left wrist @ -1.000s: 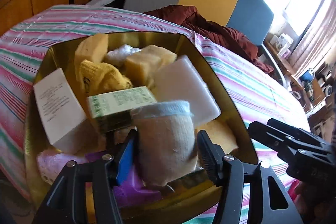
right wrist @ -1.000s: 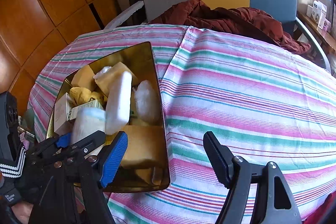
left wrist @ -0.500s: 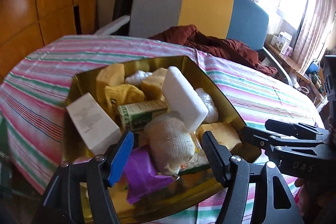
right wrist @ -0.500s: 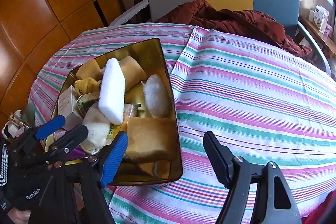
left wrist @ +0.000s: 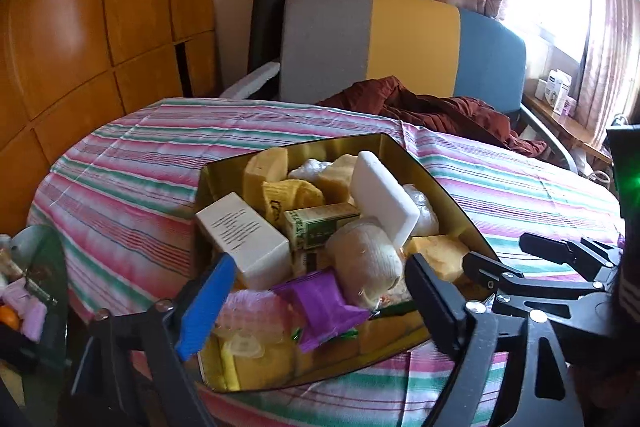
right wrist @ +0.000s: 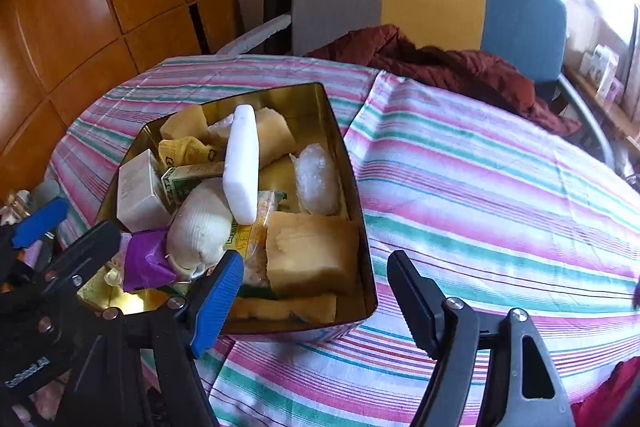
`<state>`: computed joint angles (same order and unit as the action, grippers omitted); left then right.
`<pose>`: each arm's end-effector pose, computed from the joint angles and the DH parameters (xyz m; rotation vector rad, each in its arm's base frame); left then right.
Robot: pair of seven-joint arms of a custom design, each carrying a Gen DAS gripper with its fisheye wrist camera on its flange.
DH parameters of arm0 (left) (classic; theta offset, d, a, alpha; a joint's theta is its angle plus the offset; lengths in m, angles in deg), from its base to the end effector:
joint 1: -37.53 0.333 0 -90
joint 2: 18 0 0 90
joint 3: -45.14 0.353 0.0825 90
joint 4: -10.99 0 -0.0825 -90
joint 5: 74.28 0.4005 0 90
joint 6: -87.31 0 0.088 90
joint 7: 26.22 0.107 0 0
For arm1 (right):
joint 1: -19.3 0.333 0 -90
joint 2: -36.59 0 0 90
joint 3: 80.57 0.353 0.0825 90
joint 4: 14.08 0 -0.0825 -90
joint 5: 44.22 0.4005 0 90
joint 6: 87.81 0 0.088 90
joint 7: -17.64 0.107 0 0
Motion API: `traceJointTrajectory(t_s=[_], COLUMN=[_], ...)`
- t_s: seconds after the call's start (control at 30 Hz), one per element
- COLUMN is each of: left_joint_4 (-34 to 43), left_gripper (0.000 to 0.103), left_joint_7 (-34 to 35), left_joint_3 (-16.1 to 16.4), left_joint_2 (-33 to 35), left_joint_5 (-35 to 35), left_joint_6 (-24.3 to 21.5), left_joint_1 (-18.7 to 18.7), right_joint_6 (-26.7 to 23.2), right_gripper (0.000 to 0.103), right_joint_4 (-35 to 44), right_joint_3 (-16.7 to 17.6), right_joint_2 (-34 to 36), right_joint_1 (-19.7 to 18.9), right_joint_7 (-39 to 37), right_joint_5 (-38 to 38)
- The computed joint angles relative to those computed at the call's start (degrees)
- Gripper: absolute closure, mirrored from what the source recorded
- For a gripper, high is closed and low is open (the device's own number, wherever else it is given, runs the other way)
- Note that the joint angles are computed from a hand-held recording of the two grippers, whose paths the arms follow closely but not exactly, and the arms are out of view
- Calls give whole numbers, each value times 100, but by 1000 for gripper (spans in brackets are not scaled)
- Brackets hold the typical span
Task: Organize objects
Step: 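Withdraw both open grippers from the gold tray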
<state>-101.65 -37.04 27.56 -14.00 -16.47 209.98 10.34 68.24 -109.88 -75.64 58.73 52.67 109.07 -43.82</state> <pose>0.4605 -0.4006 0.4954 -2.0061 1.2589 -0.6137 0.5844 0.4490 0.4851 -2.2268 1.1455 -0.3282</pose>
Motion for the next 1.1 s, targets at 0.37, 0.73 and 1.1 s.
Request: traceJointTrajectory(t_s=[0.37, 0.73, 1.1], left_joint_4=[-116, -277, -401], left_gripper=[0, 0, 0], left_joint_7=[-313, -500, -612], left_joint_3=[-90, -188, -230], left_joint_2=[-142, -335, -455], left_joint_5=[-244, -320, -304], left_joint_6=[-259, -720, -687], left_joint_1=[-50, -89, -24], right_joint_6=[520, 483, 500], right_gripper=[28, 28, 28], right_joint_4=[-454, -369, -284], right_joint_3=[-456, -256, -272], right_joint_2=[-246, -218, -166], right_joint_1=[409, 361, 471], right_joint_7=[1262, 989, 933], right_joint_5=[-1241, -1154, -1138])
